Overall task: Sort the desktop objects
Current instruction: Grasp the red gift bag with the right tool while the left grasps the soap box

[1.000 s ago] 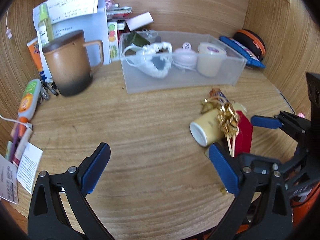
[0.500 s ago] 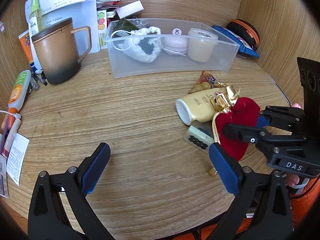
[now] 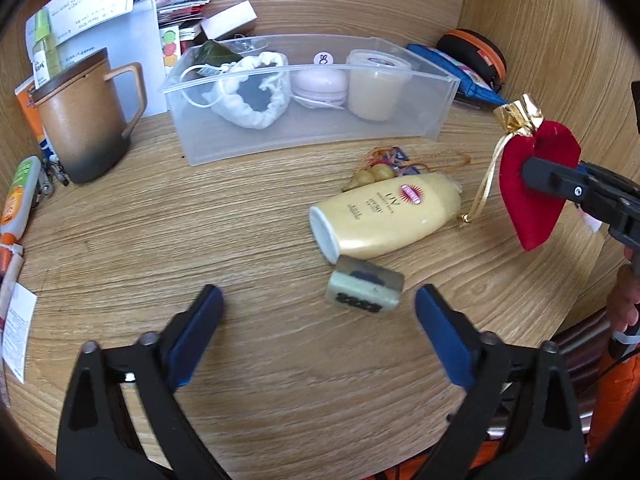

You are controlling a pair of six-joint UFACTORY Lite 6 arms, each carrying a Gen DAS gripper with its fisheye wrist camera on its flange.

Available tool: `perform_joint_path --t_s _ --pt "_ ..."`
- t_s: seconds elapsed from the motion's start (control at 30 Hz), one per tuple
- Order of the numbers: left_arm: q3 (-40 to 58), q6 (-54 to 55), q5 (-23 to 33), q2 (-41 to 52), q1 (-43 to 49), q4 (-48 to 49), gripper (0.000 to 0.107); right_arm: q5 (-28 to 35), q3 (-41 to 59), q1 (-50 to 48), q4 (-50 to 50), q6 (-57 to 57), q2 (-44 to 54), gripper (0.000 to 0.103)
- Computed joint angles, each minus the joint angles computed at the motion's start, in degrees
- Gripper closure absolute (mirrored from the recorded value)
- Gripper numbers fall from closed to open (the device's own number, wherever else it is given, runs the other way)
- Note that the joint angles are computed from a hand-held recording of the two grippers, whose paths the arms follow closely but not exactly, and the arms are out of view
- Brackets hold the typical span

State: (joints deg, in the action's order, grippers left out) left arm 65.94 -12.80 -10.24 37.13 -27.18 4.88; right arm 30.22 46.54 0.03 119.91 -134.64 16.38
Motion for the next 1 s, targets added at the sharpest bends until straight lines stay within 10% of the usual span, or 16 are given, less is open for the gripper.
perform_joint_path --t_s 0.5,1.0 --pt "0.98 8.26 -0.11 0.51 -0.23 -8.07 0.073 0.01 0.64 0.46 -0.74 -0.22 0.91 0.084" --pt "-4.44 21.34 -3.87 -6.83 2.06 -21.22 0.074 -1.69 2.84 2.12 -1.15 1.11 -1.52 0.084"
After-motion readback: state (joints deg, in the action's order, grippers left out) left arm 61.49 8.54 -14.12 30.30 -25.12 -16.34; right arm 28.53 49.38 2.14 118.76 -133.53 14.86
